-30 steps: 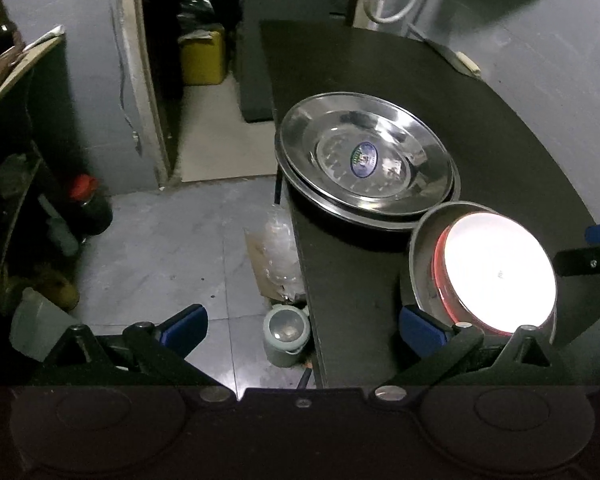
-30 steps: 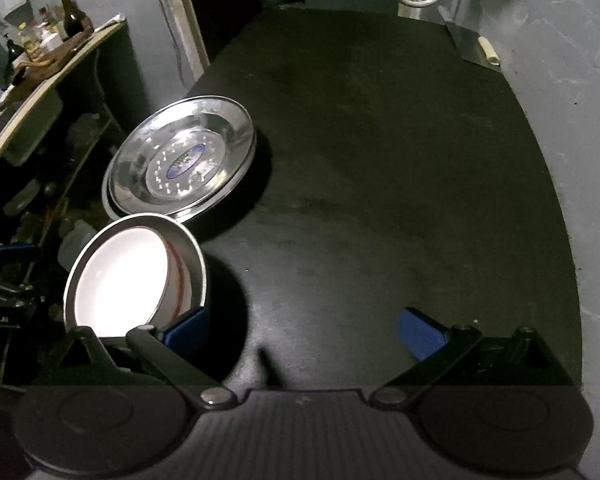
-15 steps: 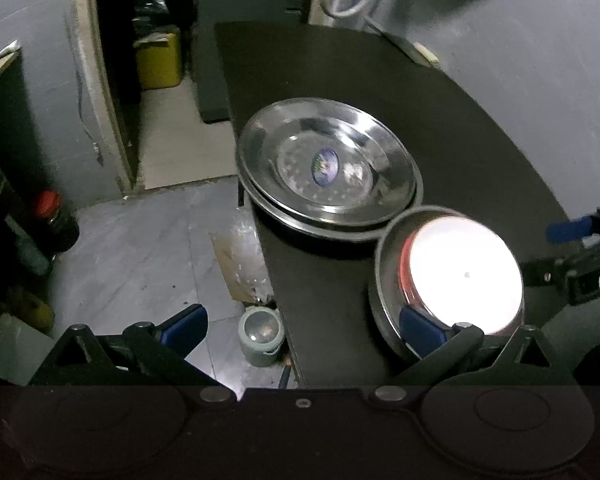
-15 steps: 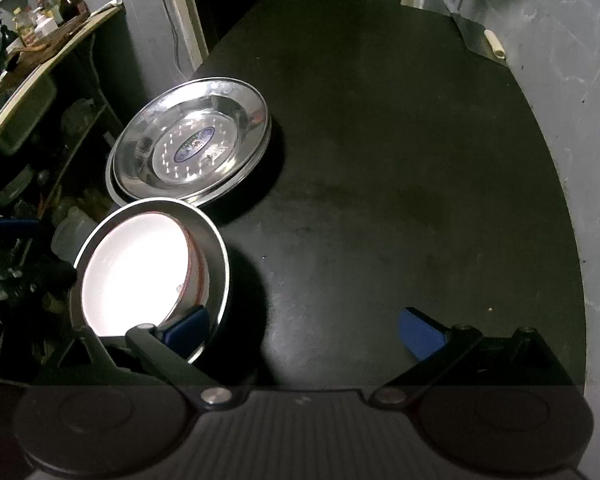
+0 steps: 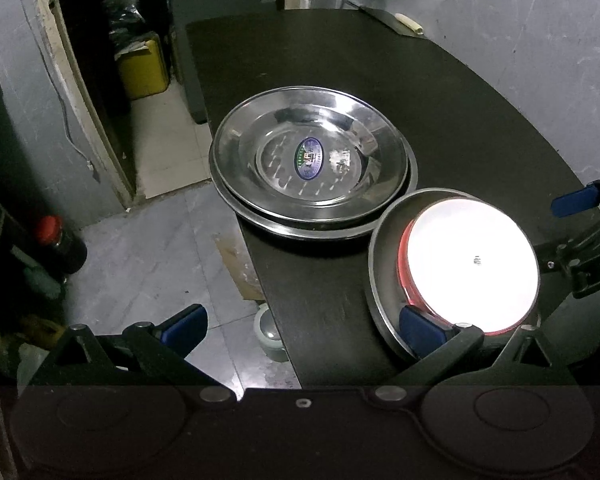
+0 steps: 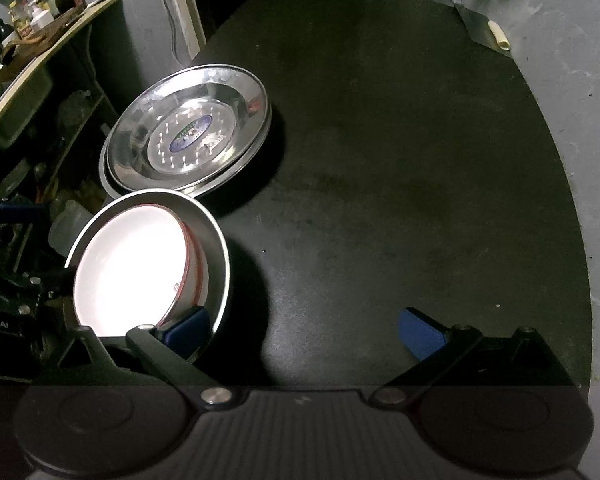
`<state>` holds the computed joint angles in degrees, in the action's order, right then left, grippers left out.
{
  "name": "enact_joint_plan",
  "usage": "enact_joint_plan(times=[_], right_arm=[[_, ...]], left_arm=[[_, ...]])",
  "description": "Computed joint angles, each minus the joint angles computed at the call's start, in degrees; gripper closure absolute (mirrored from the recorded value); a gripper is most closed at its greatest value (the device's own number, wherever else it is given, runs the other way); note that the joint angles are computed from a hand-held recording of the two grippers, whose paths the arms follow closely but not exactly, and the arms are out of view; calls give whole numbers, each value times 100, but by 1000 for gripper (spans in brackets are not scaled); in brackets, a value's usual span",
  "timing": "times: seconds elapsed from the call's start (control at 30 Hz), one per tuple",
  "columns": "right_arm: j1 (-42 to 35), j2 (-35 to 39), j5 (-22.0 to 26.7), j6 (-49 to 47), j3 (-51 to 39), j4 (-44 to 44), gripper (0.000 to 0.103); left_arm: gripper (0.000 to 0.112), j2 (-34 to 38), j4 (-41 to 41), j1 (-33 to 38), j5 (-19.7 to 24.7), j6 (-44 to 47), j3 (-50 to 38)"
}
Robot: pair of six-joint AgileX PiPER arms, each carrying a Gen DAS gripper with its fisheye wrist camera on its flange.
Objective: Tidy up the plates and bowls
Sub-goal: 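Close both tools on the rim of the steel bowl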
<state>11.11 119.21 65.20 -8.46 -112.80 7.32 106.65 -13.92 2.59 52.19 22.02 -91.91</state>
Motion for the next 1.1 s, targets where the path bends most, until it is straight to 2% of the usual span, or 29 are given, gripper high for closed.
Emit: enact_joint_plan(times=[0.1, 0.3, 0.37, 0.7, 0.83, 1.1], right_arm=[[-22, -34, -56, -34, 73, 66, 3], [-143, -179, -122, -333, 268, 489, 21], [-177, -193, -97, -379, 275, 606, 25], [-218, -150, 130, -541, 111, 936, 49], [-230, -108, 225, -512, 29, 978, 51], [-250, -23, 343, -479, -106, 1007, 52]], left_arm=[[11, -8, 63, -32, -14, 2, -1], [21, 49, -219, 63, 231, 138, -141], [31, 74, -447, 138, 343, 250, -187], [66, 104, -977, 226, 675, 605, -315], [71, 143, -842, 125, 755, 548, -434], [72, 222, -719, 74, 824, 411, -555]])
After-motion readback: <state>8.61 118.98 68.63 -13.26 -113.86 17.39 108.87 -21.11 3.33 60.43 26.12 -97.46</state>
